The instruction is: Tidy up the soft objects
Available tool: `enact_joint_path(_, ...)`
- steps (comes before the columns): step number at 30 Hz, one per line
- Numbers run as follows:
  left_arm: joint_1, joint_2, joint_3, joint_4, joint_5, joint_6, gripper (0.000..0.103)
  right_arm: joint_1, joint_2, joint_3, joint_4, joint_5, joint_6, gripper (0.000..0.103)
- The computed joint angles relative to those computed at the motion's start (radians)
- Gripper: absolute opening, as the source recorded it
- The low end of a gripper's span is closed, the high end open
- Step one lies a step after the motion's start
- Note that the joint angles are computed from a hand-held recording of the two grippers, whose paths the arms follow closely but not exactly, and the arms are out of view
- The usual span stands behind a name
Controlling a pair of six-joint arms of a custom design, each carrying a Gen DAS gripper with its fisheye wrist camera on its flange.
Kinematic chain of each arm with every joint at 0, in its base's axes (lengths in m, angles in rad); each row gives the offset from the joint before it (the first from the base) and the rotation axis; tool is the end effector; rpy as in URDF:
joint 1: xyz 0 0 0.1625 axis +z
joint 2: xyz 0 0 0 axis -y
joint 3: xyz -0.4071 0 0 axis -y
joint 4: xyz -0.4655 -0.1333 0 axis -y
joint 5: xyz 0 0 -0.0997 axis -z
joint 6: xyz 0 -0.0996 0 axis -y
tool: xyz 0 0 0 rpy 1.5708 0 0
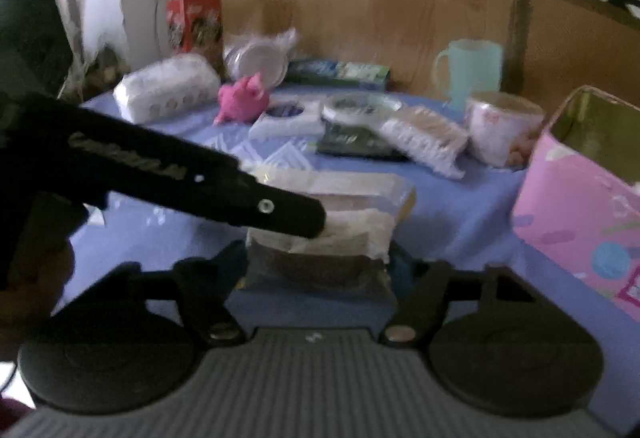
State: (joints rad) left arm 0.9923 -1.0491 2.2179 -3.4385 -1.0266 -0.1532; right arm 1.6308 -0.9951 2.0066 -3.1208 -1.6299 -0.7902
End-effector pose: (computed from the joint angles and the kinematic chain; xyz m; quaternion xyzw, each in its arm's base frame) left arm -0.1274 -0.5332 0.0860 0.1011 0.9040 -0.3983 0.1178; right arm 0.1635 -0.5965 0.0752 0.3902 -0.8810 0.2382 0.1215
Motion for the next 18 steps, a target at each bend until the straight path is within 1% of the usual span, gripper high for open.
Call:
enact_joint_path(4, -0.055, 0.042, -0.053, -0.048, -0.006, 0.124, 0.051, -0.019, -0.028, 0.03, -0.163, 0.066, -0.018, 0.071)
enact_joint_path(7, -0.078, 0.095, -0.126, -0.029, -0.031, 0.169, 0.051, -0.037, -0.033, 0.021, -0.25, 0.074, 0.0, 0.071)
enact_joint_path(10, -0.082, 0.171, -0.219, 0.011, -0.071, 0.205, 0.051, -0.058, -0.033, -0.005, -0.295, 0.051, 0.05, 0.071)
enact_joint_path(13, -0.079, 0.242, -0.304, 0.043, -0.094, 0.223, 0.051, -0.076, -0.037, -0.03, -0.299, 0.025, 0.112, 0.071)
enact_joint_path(15, -0.07, 0.286, -0.362, 0.061, -0.1, 0.243, 0.051, -0.084, -0.027, -0.047, -0.316, 0.004, 0.133, 0.072)
enact_joint_path(16, -0.071, 0.302, -0.377, 0.06, -0.091, 0.249, 0.051, -0.087, -0.017, -0.057, -0.329, -0.015, 0.143, 0.073)
enact_joint_path(17, -0.072, 0.321, -0.396, 0.058, -0.073, 0.253, 0.053, -0.087, -0.002, -0.067, -0.352, -0.042, 0.154, 0.076)
enact_joint_path(18, -0.074, 0.336, -0.412, 0.063, -0.053, 0.252, 0.054, -0.088, 0.015, -0.069, -0.402, -0.06, 0.166, 0.083)
